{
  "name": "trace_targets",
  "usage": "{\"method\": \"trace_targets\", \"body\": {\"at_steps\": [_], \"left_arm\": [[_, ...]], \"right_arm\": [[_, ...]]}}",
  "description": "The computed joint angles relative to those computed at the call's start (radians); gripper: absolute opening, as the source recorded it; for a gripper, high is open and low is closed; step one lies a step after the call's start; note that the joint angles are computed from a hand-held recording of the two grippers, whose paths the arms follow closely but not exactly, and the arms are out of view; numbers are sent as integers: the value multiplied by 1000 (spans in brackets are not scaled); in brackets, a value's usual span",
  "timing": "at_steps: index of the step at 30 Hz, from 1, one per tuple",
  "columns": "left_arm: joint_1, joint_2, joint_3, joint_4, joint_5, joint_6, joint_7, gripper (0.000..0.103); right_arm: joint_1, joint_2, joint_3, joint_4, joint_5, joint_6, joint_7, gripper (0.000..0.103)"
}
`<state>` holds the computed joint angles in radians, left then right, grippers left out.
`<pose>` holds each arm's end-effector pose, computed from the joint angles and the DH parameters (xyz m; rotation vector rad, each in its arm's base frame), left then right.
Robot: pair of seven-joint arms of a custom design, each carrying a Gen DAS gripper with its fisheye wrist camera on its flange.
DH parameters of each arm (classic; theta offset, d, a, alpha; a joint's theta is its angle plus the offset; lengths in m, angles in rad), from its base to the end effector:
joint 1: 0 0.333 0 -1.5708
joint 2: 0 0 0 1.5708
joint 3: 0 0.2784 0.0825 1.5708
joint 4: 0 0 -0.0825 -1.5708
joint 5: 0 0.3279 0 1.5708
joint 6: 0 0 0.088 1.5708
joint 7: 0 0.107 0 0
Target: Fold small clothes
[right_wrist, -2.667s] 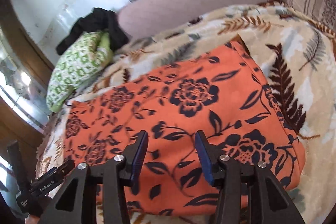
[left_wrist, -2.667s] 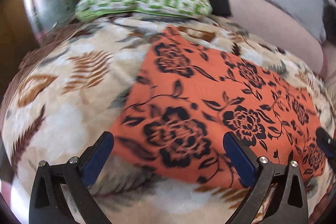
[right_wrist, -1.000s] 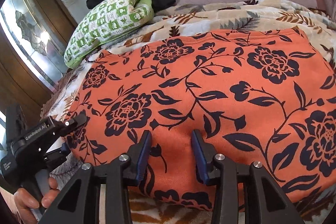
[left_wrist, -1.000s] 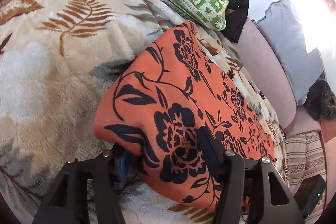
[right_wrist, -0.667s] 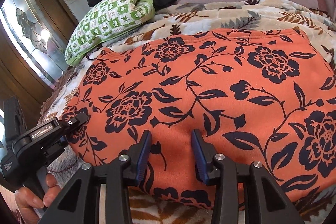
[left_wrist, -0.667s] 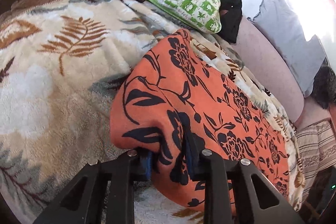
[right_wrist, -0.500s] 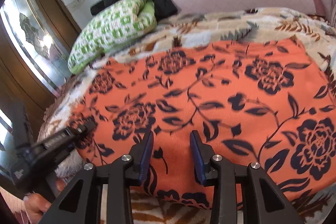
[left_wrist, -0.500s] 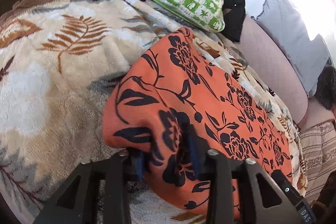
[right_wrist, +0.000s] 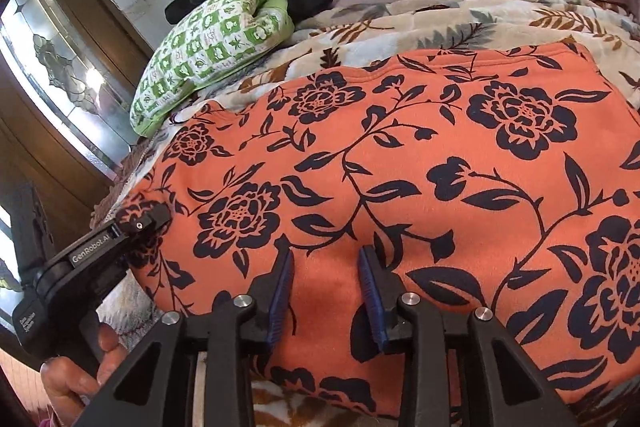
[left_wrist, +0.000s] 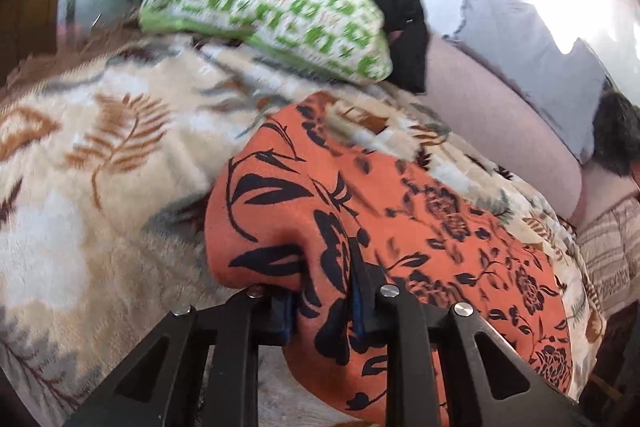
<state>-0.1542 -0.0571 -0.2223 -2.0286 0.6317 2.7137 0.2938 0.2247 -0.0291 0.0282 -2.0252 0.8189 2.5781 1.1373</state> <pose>0.4893 -0.2186 0.5370 -2.1187 1.3808 -0.9762 0.5232 0.1223 0.5076 -1.7275 1.5496 -0.0256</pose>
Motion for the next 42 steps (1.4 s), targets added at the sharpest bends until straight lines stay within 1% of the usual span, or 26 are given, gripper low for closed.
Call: {"method": "trace_targets", "body": {"at_steps": [2, 3, 6, 8, 12, 14, 16, 19, 20, 22, 23, 24, 25, 26, 27, 29, 30, 31, 32, 33, 35, 36, 38, 39, 40, 42], "left_arm": [[-6, -2, -5, 21, 18, 18, 45, 22], [-12, -3, -12, 38, 37, 4, 63, 22], [-32, 9, -21, 88, 19, -6, 138, 21], [-50, 33, -28, 144, -6, -34, 197, 21], [-110, 118, -39, 311, -31, -97, 302, 21], [-154, 178, -42, 405, -30, -120, 352, 21], [-199, 238, -43, 485, -49, -131, 400, 21], [-258, 359, -55, 618, -124, -161, 495, 21], [-272, 396, -60, 653, -156, -176, 527, 21], [-275, 446, -82, 700, -256, -211, 609, 23], [-264, 449, -94, 696, -314, -218, 646, 27], [-242, 431, -109, 660, -380, -202, 682, 29], [-207, 403, -132, 610, -463, -163, 741, 35], [-175, 362, -148, 551, -534, -114, 797, 44], [-170, 315, -138, 488, -551, -62, 808, 50], [-182, 216, -80, 363, -511, 77, 774, 74], [-190, 176, -50, 308, -475, 142, 738, 77], [-193, 146, -25, 269, -431, 185, 697, 79], [-191, 129, -10, 253, -394, 186, 673, 79], [-184, 131, -4, 263, -374, 154, 669, 79], [-175, 135, 9, 263, -321, 64, 633, 79], [-168, 142, 8, 265, -329, 20, 635, 79], [-159, 171, 4, 295, -355, -125, 654, 79], [-162, 183, 6, 308, -340, -181, 649, 79], [-164, 186, 7, 307, -325, -208, 642, 79], [-158, 169, 2, 271, -337, -186, 663, 79]], "right_arm": [[-11, -9, -15, 3, 54, -40, -22, 36], [-19, -13, -23, 6, 83, -56, -34, 36], [-44, -28, -46, 1, 144, -49, -51, 36], [-66, -34, -67, 0, 205, -51, -67, 36], [-123, -39, -113, 12, 358, -87, -127, 36], [-152, -39, -129, 17, 407, -87, -137, 36], [-185, -36, -151, 22, 473, -118, -154, 36], [-237, -20, -176, 35, 561, -183, -164, 36], [-255, -11, -183, 42, 592, -213, -165, 39], [-285, 5, -187, 48, 628, -252, -156, 39], [-297, 13, -185, 53, 636, -266, -149, 39], [-307, 24, -183, 59, 643, -289, -140, 40], [-316, 37, -179, 71, 641, -313, -125, 40], [-322, 51, -173, 85, 638, -340, -107, 58], [-328, 59, -167, 94, 638, -361, -95, 73], [-331, 74, -149, 113, 647, -402, -118, 73], [-330, 77, -141, 123, 632, -410, -122, 73], [-324, 82, -131, 135, 602, -411, -117, 73], [-318, 88, -122, 147, 571, -415, -107, 73], [-313, 91, -114, 153, 547, -420, -95, 73], [-302, 96, -102, 156, 521, -412, -73, 73], [-298, 97, -98, 154, 516, -403, -65, 73], [-290, 96, -91, 143, 514, -375, -46, 76], [-285, 96, -88, 138, 513, -357, -37, 77], [-280, 94, -85, 134, 511, -334, -29, 77], [-267, 96, -79, 138, 502, -295, -19, 77]]}}
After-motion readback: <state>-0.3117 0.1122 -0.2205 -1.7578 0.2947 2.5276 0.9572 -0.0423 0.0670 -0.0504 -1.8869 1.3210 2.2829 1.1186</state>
